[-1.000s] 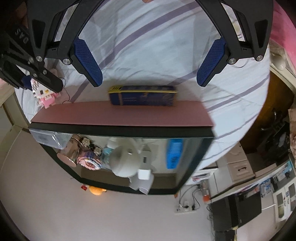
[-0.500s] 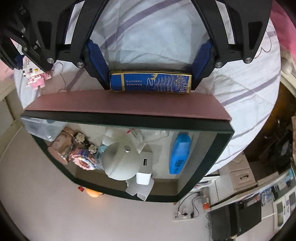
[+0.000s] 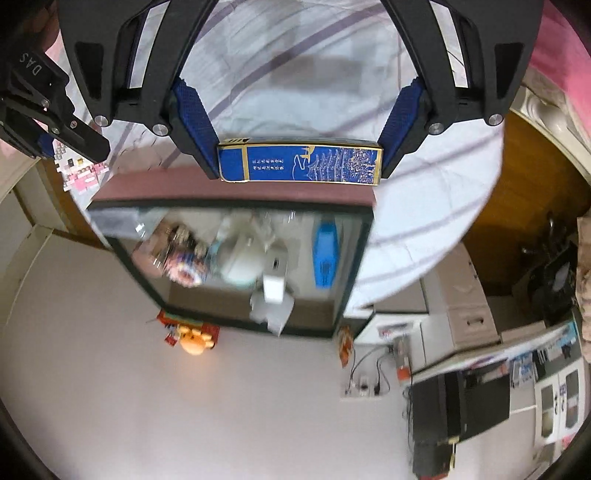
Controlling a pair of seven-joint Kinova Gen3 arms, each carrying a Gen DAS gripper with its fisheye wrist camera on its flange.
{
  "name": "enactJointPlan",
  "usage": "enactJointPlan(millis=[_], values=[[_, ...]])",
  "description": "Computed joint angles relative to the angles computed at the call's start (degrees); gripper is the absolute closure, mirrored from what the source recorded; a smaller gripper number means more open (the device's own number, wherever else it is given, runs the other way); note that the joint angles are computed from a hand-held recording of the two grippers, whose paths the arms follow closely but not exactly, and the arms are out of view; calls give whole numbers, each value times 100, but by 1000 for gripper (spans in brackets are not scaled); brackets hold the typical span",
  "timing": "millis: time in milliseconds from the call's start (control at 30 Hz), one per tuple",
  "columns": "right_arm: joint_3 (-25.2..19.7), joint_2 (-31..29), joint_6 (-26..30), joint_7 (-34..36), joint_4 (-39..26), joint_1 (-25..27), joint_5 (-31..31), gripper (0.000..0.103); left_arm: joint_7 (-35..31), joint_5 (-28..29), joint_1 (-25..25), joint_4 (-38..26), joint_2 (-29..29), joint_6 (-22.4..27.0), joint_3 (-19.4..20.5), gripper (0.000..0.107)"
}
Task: Organize rigid objects
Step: 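Carry the card box and block figure into the pink box and release both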
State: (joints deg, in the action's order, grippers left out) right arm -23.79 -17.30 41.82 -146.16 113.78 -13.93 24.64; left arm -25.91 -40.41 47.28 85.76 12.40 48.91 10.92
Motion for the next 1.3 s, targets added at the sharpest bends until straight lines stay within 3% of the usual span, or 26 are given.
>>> enactJointPlan(millis=[300, 600, 900, 1167, 1200, 1267, 1300], values=[[119, 235, 340, 528, -953, 42, 463, 64, -393, -449, 39, -728, 121, 170, -69, 24], [805, 1054, 271, 1206, -1781, -165, 339, 64, -1434, 202, -140, -1820, 873, 89, -403, 24], [1607, 1891, 137, 2061, -2170, -280, -539, 64, -2068, 931, -161, -2610, 1568, 200, -777, 24], [1933, 2380, 185, 2850, -2340, -53, -1570, 64, -2726, 1480, -166, -3333, 2150, 821, -937, 23], [1950, 2370, 153, 2873, -2306, -49, -1615, 59, -2705, 1457, -117, -3297, 2122, 781, -999, 23], [1975, 2286, 54, 2844, -2191, -60, -1619, 48, -2518, 1257, 67, -3145, 2036, 699, -1183, 10], [1942, 2245, 5, 2841, -2148, -9, -1650, 36, -2428, 1171, 123, -3102, 2010, 686, -1239, 8]])
